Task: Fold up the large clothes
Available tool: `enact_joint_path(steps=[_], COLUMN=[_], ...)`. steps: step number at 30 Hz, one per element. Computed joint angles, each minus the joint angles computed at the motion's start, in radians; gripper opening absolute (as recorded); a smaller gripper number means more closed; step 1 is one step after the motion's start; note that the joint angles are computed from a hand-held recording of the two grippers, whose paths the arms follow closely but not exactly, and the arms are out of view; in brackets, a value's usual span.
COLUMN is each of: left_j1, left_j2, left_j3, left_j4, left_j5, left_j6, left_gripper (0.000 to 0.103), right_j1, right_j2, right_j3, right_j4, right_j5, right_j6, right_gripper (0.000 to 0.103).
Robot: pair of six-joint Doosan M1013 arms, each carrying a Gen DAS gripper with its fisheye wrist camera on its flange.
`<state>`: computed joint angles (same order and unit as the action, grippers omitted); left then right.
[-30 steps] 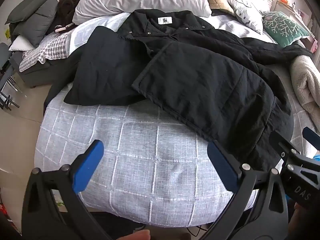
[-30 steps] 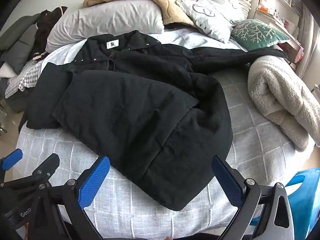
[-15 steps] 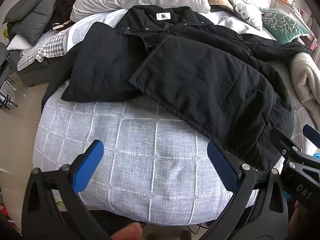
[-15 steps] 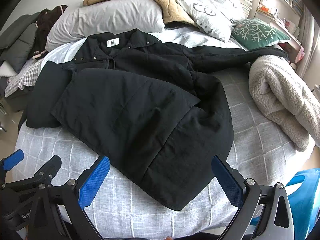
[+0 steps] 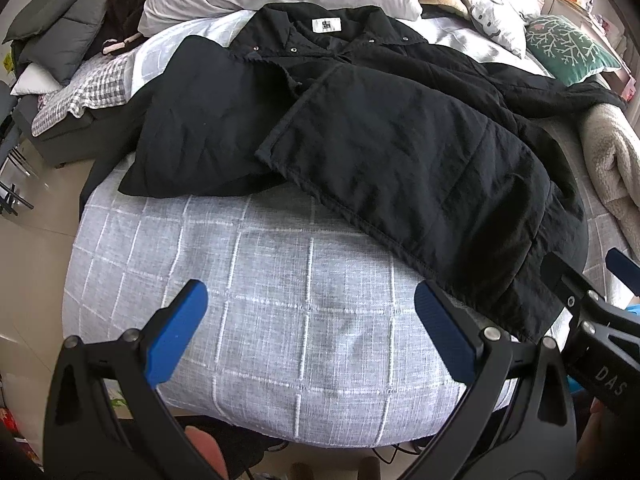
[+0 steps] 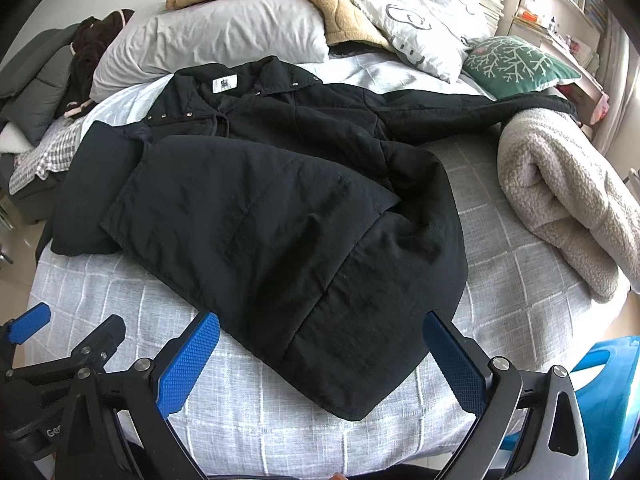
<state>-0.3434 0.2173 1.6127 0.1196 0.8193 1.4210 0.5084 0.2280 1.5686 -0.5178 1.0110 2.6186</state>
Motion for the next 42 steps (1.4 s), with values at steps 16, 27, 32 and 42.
enact_joint_path(steps=[16,27,32,42], left_j1=[0.004,0.003,0.005,0.025], left_j2=[0.003,0.009,0.012,0.028], left_j3=[-0.003,-0.009,-0.012,-0.032], left_j4=[-0.011,-0.026,-0.049,-0.096], left_j5=[0.013,0.031,0.042,0.062], left_j6=[0.011,0.024,0.049,0.076], left_gripper=[0.103,0.103,0.103,0.103], right_j1=[-0.002,-0.002,-0.002,-0.006], right_j2=[-0.003,-0.001,-0.001,-0.004], right_j3=[0.009,0.006,0.005,0.004], right_j4=[0.005,0.007,0.007,0.007], right_j5=[-0.006,-0.003,-0.002,0.007], right_j6=[-0.005,-0.009,-0.008,-0.006], right_gripper=[0.103,0.103,0.103,0.103])
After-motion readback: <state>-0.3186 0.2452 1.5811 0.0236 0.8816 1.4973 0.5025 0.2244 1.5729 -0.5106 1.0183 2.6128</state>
